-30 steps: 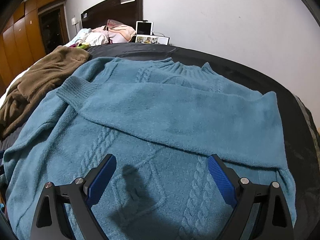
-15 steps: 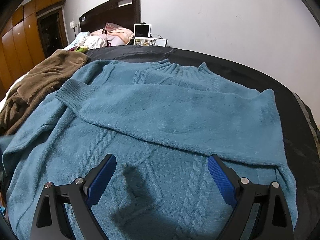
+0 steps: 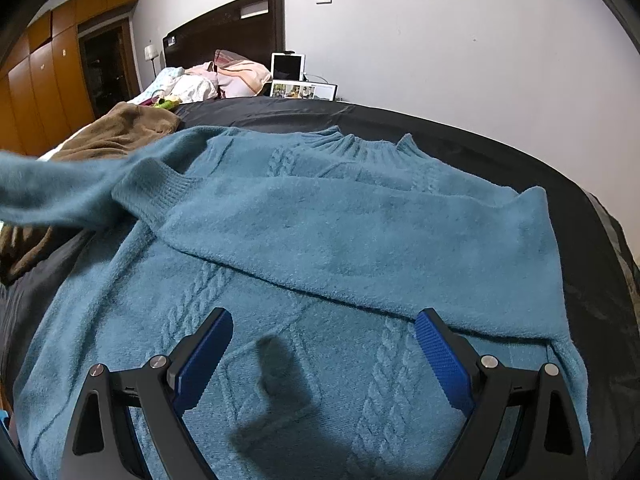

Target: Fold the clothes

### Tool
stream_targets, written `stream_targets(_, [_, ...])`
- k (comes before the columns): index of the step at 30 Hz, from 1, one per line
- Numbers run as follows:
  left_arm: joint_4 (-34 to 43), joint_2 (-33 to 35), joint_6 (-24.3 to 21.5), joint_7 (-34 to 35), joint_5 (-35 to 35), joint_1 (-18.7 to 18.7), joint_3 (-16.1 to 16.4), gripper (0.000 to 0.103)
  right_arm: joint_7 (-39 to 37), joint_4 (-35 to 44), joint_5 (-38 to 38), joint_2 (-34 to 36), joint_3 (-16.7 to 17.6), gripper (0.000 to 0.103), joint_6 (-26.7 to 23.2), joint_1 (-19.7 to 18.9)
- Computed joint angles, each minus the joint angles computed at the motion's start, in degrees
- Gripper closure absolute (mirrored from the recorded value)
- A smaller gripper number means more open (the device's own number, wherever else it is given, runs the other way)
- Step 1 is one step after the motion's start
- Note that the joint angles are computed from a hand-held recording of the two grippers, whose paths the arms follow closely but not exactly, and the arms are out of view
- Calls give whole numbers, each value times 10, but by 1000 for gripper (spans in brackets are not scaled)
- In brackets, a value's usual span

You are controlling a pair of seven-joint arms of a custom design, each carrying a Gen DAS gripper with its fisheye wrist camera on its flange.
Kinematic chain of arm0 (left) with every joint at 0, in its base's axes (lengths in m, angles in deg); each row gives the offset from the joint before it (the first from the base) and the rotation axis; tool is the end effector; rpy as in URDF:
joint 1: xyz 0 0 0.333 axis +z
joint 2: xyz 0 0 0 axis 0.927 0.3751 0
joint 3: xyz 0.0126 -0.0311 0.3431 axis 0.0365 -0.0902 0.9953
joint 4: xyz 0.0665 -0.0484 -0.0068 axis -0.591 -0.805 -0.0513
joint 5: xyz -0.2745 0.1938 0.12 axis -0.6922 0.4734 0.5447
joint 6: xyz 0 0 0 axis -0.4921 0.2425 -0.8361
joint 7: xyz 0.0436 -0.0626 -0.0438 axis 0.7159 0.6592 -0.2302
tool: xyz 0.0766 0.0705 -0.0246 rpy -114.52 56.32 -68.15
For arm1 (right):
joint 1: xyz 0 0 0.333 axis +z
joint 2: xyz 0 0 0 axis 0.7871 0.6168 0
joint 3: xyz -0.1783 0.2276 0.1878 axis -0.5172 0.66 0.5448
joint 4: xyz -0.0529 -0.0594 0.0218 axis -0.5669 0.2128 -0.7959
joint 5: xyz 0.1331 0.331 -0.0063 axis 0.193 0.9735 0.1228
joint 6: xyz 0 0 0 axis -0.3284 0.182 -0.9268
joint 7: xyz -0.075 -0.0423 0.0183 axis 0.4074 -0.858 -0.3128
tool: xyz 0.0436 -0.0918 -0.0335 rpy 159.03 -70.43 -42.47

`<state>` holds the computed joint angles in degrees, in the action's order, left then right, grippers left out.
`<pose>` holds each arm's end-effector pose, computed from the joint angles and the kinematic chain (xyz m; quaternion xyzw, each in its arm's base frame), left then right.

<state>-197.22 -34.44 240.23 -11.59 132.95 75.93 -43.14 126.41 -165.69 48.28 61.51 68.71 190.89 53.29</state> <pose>0.3909 -0.0939 0.6485 -0.6990 0.4569 -0.3988 0.3790 0.5860 -0.0317 0.5419 -0.7756 0.5231 -0.2106 0.2837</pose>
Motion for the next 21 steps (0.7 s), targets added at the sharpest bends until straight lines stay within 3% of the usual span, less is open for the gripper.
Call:
stream_targets(4, [27, 4, 10, -5, 1, 12, 4, 88, 6, 12, 6, 9, -2, 8, -14, -4])
stream_targets(11, [87, 60, 8, 34, -25, -18, 5, 88, -7, 19, 40, 9, -2, 8, -26, -13])
stream_targets(16, [151, 117, 6, 78, -45, -60, -4, 88, -20, 16, 61, 1, -3, 8, -26, -17])
stream_targets(21, [245, 201, -7, 164, -96, -122, -4, 88, -45, 18, 87, -6, -7, 8, -37, -25])
